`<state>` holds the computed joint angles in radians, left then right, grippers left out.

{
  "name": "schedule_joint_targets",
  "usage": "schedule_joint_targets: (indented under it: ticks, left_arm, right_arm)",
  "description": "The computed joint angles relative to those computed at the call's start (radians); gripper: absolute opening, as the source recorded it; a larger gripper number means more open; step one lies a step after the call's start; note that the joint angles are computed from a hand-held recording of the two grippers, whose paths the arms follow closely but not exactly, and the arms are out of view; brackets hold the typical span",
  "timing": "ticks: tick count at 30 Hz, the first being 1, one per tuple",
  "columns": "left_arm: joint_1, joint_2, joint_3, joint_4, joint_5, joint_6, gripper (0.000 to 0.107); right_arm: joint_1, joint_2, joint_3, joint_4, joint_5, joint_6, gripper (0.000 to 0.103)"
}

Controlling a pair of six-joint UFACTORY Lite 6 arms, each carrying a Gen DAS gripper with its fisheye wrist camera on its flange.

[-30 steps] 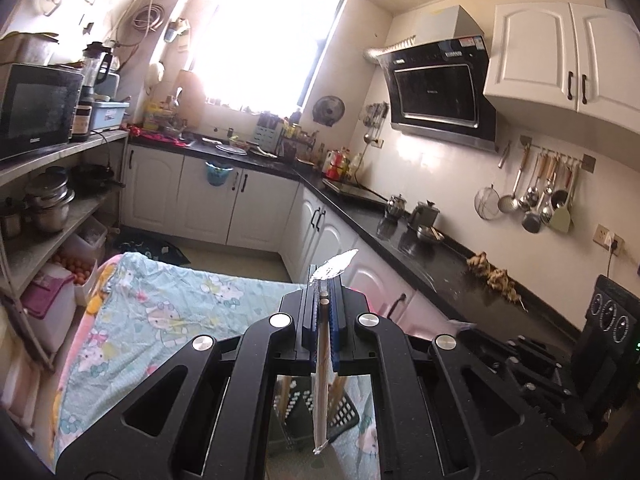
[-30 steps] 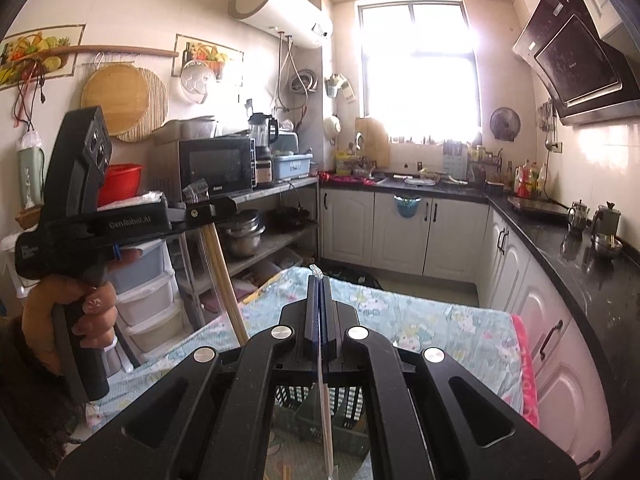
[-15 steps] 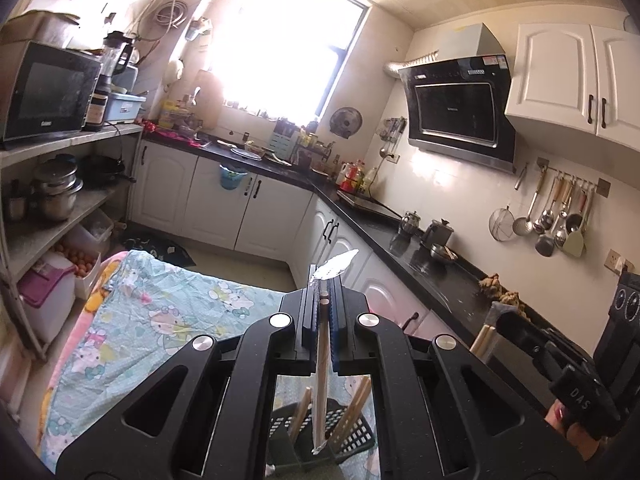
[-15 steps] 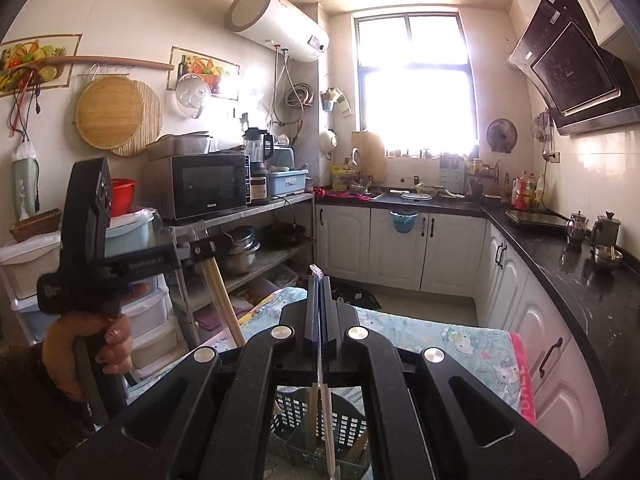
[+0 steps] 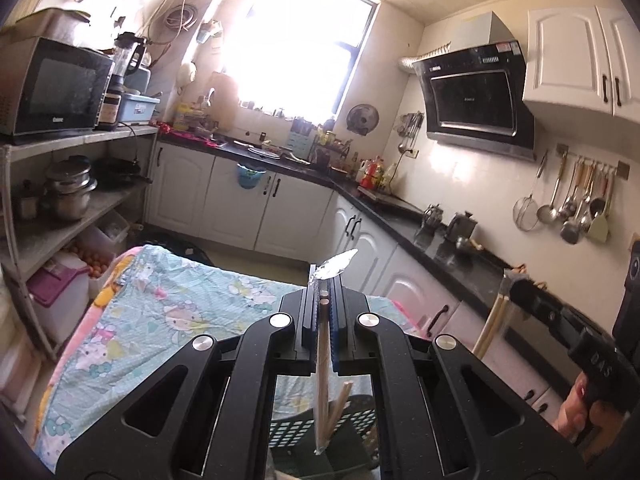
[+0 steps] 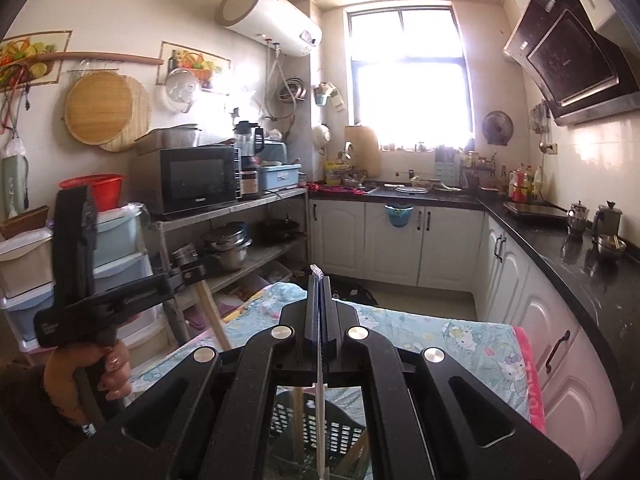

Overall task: Organize utensils
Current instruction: 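Lift the chopsticks with both grippers and carry them above the caddy, then lower the chopsticks into the caddy and open both grippers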

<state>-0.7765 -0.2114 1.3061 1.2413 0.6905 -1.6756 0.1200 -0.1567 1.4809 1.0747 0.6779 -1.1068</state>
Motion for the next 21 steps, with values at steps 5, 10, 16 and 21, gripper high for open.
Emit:
schedule_joint_targets:
  ticks: [5,10,16,21]
  left_arm:
    - [-0.037,0.025,-0.031,0.056,0.046,-0.034,0.002]
    - [-0.037,0.029,-0.085,0.074,0.039,-0.081,0.002]
    - [-0.039,0.020,-0.148,0.084,0.013,-0.123,0.002]
    - [-0.030,0.015,-0.177,0.039,-0.032,-0.107,0.004]
  right_arm:
    - [0.005,0.041,-0.048,0.094,-0.044,-0.092,0.001]
    - [0.029,0.042,-0.145,0.231,-0.110,-0.259,0.001]
    - [0.050,0.054,-0.198,0.240,-0.164,-0.289,0.001]
    - [0.083,0.054,-0.215,0.062,-0.226,-0.127,0.002]
